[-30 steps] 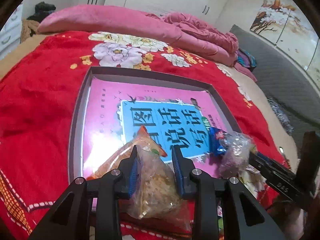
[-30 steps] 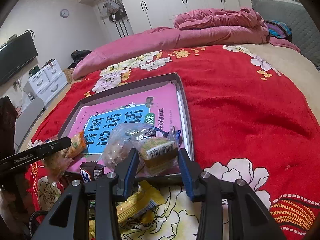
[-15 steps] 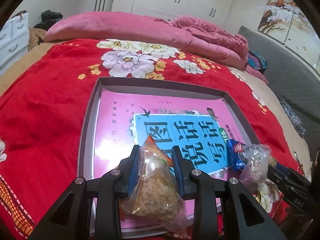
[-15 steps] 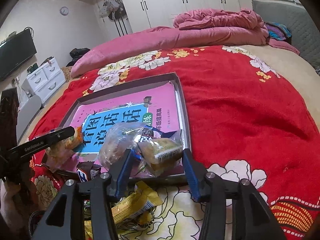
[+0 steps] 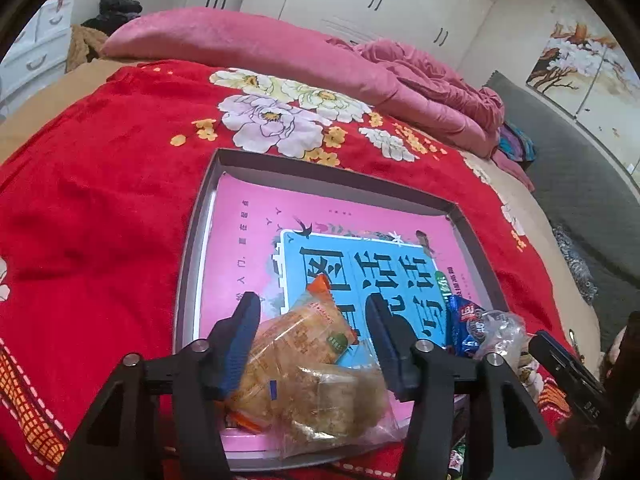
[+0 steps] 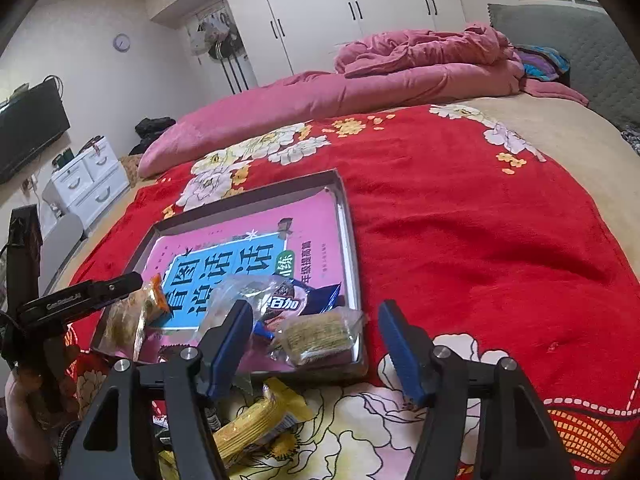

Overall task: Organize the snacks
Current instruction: 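Lower the green-labelled bag into the tray and open the left gripper while the right gripper releases its bag, then withdraw both open grippers from the tray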

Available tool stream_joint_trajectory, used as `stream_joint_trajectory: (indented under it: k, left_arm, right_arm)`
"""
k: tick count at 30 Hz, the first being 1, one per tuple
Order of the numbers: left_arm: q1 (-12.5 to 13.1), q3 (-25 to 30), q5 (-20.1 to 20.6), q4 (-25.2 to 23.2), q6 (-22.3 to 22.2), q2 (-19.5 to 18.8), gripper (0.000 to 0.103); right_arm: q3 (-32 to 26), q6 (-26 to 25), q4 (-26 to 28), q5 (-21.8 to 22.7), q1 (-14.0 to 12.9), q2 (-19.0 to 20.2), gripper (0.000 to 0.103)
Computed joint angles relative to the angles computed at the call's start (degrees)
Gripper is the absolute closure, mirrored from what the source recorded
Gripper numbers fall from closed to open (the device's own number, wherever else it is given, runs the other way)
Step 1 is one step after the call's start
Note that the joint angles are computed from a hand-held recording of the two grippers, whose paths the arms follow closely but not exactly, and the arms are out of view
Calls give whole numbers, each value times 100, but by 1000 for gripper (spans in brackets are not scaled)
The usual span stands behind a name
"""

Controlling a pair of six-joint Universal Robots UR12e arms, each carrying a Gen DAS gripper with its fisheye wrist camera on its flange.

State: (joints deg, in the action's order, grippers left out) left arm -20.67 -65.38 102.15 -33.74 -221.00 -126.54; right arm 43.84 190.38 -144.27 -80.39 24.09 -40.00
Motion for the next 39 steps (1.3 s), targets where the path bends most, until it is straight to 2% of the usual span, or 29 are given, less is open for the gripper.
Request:
stream_joint_trajectory:
  k: [3, 5, 8, 19, 39]
  left_arm:
    - [-7, -36, 11, 29, 30, 34, 43]
    - [-10, -61, -7, 50, 43, 59, 36]
    - [-17, -90, -37, 75, 108, 94, 34]
    - [-67, -214, -76, 189, 308, 220, 31]
    - [-131, -547, -203, 270, 505, 461, 31]
  right_arm:
    - [20, 16, -47, -30, -4, -15, 36]
    - [43, 32, -95, -34, -8, -27, 36]
    - [82, 40, -160, -45, -13, -50, 35]
    - [235, 83, -373, -38, -40, -139, 31]
    - [348, 33, -397, 25, -63, -226, 31]
